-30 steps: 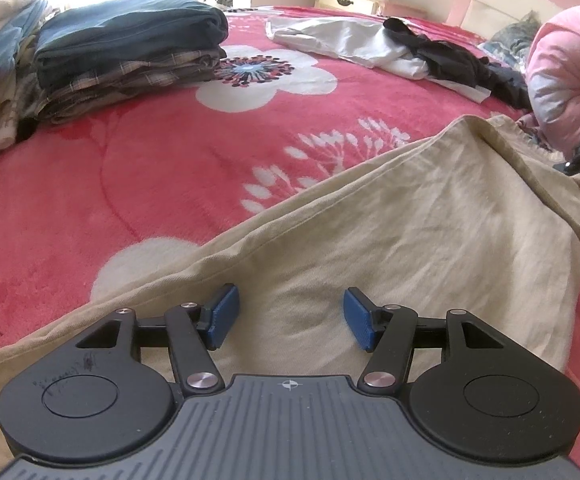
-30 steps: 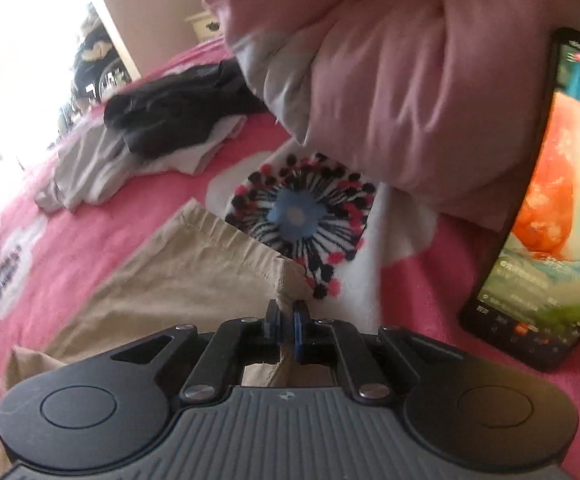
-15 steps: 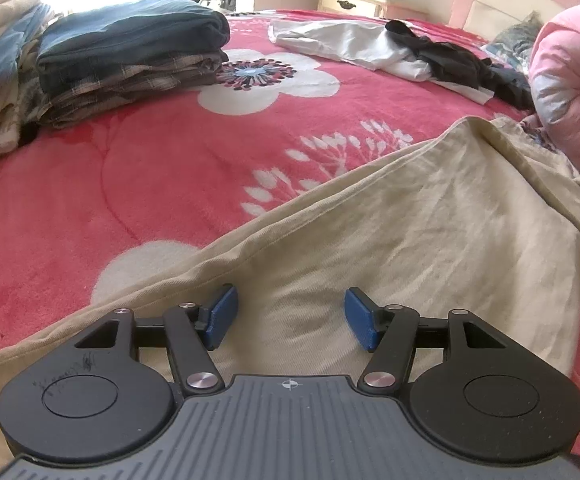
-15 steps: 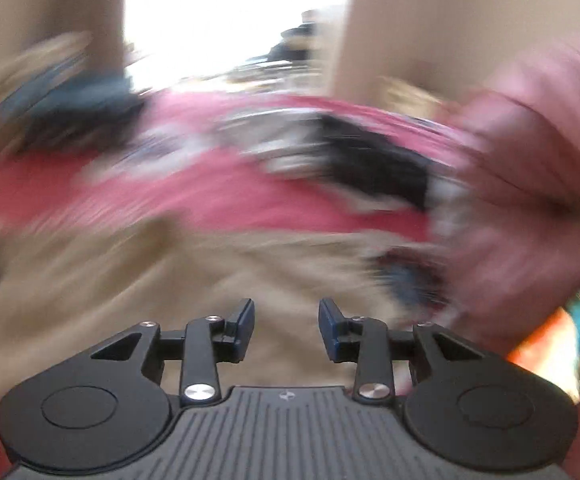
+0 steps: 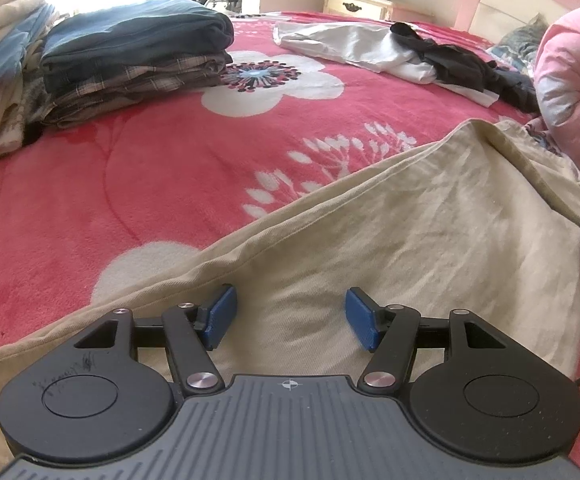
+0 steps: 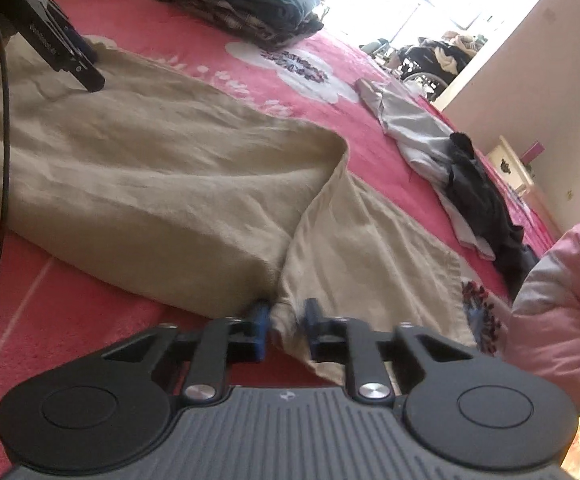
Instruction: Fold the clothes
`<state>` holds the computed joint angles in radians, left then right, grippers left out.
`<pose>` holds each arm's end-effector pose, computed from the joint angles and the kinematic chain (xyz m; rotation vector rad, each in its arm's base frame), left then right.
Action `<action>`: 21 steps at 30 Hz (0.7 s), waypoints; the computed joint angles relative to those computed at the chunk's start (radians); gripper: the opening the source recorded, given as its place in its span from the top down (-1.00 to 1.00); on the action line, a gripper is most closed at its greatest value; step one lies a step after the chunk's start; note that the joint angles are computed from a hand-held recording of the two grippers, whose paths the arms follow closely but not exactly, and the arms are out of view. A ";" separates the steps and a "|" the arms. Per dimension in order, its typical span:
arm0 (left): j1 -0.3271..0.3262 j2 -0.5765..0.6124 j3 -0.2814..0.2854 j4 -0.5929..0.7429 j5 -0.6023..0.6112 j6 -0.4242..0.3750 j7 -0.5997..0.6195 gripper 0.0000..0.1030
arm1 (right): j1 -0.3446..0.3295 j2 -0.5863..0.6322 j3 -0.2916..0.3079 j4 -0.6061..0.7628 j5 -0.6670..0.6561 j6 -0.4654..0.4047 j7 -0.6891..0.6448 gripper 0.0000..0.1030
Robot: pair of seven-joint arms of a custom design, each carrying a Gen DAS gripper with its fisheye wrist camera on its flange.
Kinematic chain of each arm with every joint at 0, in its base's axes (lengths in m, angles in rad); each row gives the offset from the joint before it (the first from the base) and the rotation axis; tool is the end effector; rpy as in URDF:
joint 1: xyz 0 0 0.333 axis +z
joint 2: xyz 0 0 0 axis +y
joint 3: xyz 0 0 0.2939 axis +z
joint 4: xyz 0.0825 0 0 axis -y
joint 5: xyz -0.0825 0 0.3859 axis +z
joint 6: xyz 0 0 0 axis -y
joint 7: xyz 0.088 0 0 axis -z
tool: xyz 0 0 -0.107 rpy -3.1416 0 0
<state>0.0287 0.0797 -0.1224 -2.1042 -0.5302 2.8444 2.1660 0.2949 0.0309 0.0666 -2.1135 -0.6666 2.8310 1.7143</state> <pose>0.5996 -0.0284 0.4285 -1.6390 2.0639 -0.8307 0.5412 0.2381 0.4480 -2.4285 1.0064 -0.9425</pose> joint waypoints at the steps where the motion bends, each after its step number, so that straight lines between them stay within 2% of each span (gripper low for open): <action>1: 0.000 0.000 -0.001 -0.001 -0.004 0.003 0.005 -0.20 | -0.002 -0.002 -0.004 0.000 -0.024 0.007 0.022 0.80; 9: 0.000 0.002 -0.002 -0.002 -0.019 0.010 0.023 -0.21 | -0.035 -0.002 -0.028 0.060 -0.169 0.034 0.288 0.86; 12: 0.001 0.000 -0.003 -0.004 -0.025 0.011 0.031 -0.21 | -0.047 0.037 -0.051 0.136 -0.268 0.025 0.425 0.86; 14: 0.001 -0.001 -0.003 -0.005 -0.027 0.011 0.036 -0.21 | -0.058 0.082 -0.071 0.205 -0.274 0.018 0.473 0.86; 18: 0.000 -0.004 -0.002 -0.007 -0.026 0.008 0.042 -0.21 | -0.070 0.191 -0.113 0.348 -0.239 -0.019 0.495 0.87; 21: -0.002 -0.007 -0.002 -0.015 -0.018 0.018 0.047 -0.21 | -0.092 0.268 -0.105 0.434 -0.109 -0.044 0.356 0.87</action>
